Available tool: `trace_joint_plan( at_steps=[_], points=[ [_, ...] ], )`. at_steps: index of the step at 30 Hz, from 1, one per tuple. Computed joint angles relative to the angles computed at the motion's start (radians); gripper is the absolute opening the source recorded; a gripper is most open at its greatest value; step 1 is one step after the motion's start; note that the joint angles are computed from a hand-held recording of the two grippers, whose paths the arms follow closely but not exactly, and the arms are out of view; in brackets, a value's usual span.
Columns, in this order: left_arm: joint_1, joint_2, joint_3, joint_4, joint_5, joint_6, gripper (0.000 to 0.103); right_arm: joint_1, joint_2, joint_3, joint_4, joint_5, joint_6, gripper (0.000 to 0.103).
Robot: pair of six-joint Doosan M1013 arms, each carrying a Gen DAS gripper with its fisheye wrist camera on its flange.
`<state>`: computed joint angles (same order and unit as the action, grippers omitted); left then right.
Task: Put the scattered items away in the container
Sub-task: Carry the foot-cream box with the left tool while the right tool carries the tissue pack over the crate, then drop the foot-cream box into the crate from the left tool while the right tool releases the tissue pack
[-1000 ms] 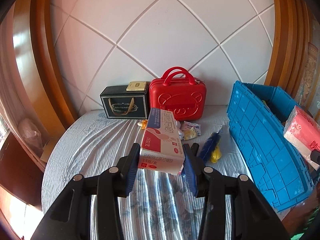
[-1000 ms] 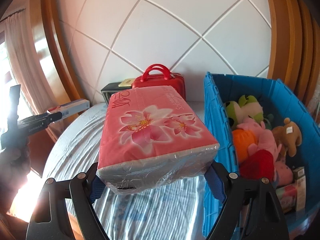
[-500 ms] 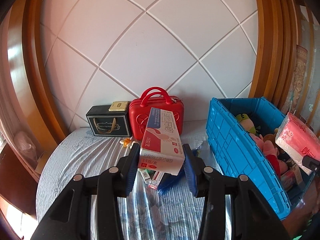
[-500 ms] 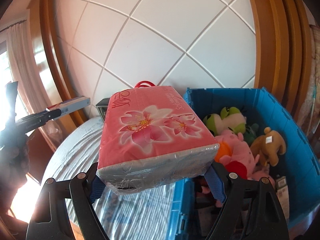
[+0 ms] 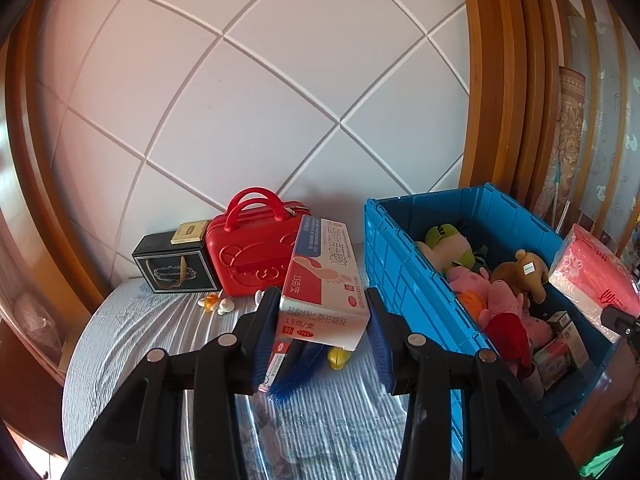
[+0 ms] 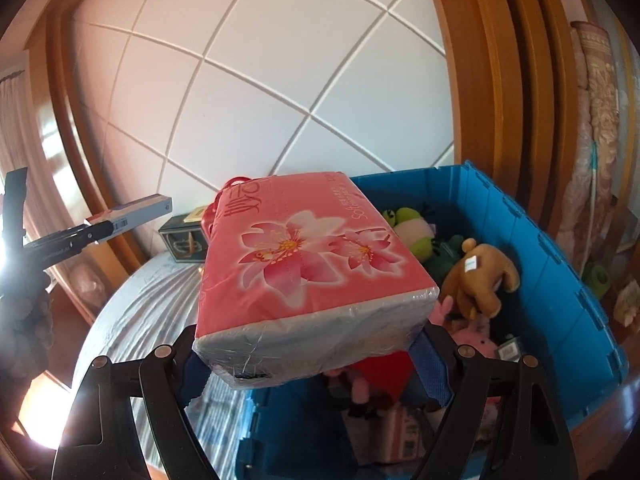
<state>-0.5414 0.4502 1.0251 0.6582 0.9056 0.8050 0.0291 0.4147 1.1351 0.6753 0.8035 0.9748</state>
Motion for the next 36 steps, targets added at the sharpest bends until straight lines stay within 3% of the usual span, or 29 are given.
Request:
trace_joint_plan(
  at_steps=[11,23,31,36],
  points=[
    [-0.025,0.098,-0.167,-0.091,0.025,0.143,0.041,-0.045,0.007,0.002,0.005,-0.003,0.019,0.084],
    [-0.038,0.252,-0.422,-0.18,0.099,0.3,0.041,-0.076,0.035,-0.018,-0.062,-0.024,0.09,0.084],
    [-0.035,0.374,-0.632,-0.258,0.184,0.406,0.041,-0.094,0.061,-0.051,-0.071,-0.012,0.127,0.084],
    [-0.032,0.486,-0.838,-0.308,0.276,0.474,0.041,-0.099,0.082,-0.075,-0.109,0.003,0.161,0.084]
  ],
)
